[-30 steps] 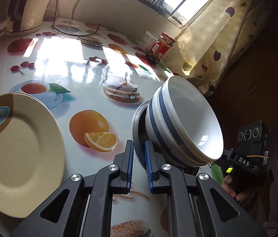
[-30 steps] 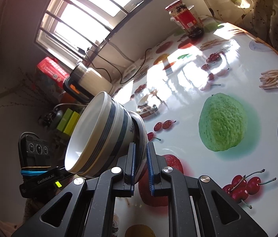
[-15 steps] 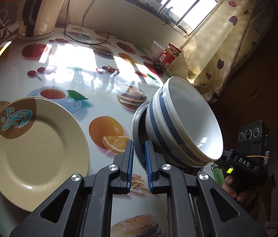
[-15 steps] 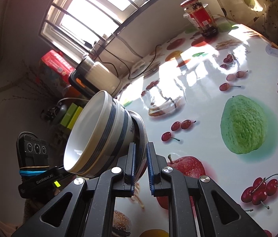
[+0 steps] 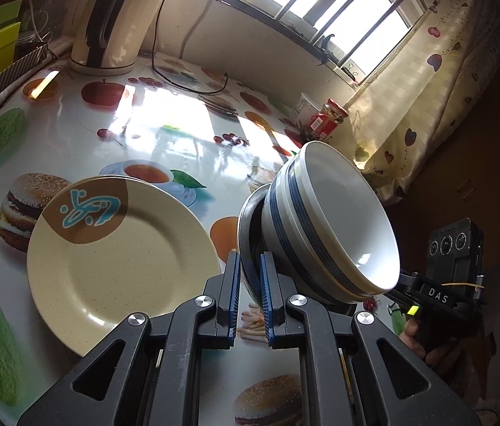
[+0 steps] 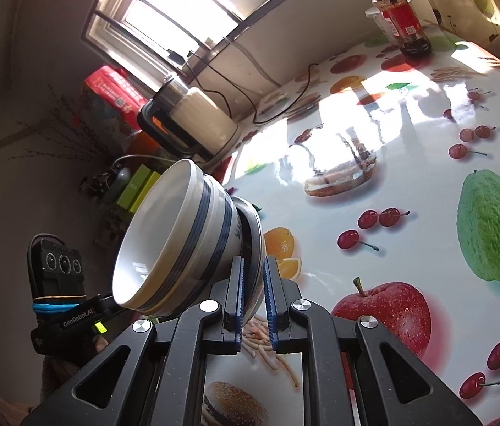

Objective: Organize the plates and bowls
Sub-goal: 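Carry the bowl stack with both grippers over the cream plate stack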

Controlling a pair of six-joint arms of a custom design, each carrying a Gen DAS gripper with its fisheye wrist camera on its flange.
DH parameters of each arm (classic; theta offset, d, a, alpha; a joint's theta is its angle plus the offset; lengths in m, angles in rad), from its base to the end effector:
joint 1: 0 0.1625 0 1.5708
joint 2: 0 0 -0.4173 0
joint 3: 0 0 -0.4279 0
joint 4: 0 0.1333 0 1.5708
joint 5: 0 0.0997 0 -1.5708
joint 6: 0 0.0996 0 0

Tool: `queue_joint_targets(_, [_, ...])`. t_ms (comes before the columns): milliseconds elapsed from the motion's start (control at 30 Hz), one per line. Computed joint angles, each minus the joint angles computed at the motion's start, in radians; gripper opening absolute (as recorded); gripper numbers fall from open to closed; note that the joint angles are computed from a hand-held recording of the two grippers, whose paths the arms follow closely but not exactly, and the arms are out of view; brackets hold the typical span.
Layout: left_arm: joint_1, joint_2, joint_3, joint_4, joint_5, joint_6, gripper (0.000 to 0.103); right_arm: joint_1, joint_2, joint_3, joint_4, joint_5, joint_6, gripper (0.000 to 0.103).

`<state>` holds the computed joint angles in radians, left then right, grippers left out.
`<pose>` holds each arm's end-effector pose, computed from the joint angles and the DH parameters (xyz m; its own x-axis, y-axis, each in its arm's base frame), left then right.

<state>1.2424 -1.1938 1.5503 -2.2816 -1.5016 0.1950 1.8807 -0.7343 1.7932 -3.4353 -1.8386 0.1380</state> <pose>-0.0875 -0.6913 0.3426 -0.8754 0.4654 -0.1308 0.4812 0.8130 -0.3278 0.3024 -0.5938 0.0744 -0.9964 -0.0205 0.0823 -0.0749 0.6689 -0.7396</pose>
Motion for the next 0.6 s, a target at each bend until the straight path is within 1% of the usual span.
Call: queue_joint_targets(600, [0.035,-0.021,-0.015,-0.031,0.026,-0.016,0.01,0.011,0.076,-0.123,0.111,0.042,-0.022,0.012])
